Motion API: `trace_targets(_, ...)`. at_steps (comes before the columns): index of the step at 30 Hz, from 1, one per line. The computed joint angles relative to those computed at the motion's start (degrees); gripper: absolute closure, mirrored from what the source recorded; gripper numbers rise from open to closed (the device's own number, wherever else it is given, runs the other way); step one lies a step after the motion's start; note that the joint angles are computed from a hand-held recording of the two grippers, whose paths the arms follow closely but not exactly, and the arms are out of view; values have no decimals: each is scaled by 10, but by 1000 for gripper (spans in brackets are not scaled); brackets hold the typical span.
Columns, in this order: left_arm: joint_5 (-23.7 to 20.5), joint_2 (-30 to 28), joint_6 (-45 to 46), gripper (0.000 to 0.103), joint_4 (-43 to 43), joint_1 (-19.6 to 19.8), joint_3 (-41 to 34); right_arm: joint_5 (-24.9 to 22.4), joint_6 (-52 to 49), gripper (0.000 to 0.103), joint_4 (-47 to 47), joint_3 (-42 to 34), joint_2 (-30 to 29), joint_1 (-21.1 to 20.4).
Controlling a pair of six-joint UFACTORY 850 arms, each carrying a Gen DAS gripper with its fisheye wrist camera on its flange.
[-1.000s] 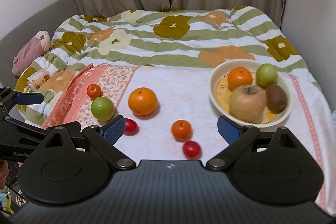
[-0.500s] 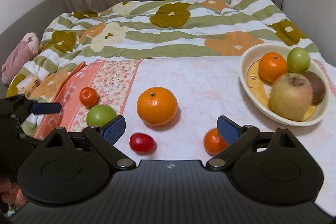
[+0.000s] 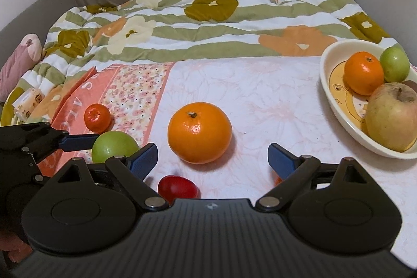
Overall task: Organize fruits
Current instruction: 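Move the left tool toward the green apple and the right tool toward the orange, then grasp the green apple with the left tool while the right tool grasps the large orange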
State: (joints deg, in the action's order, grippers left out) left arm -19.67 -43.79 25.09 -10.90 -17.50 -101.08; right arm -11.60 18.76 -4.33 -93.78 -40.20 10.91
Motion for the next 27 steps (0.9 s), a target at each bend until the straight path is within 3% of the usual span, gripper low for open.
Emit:
trace_targets(8, -9, -3, 32, 44, -39, 4, -5, -6, -17, 0, 11, -22, -18, 1)
trace_targets(22, 7, 8, -39, 44, 16, 5, 13, -29, -122, 14, 76, -76, -55, 1)
trace_targets(27, 13, 14, -64, 44, 34, 5, 23, -40, -148, 15, 94, -90, -64, -1)
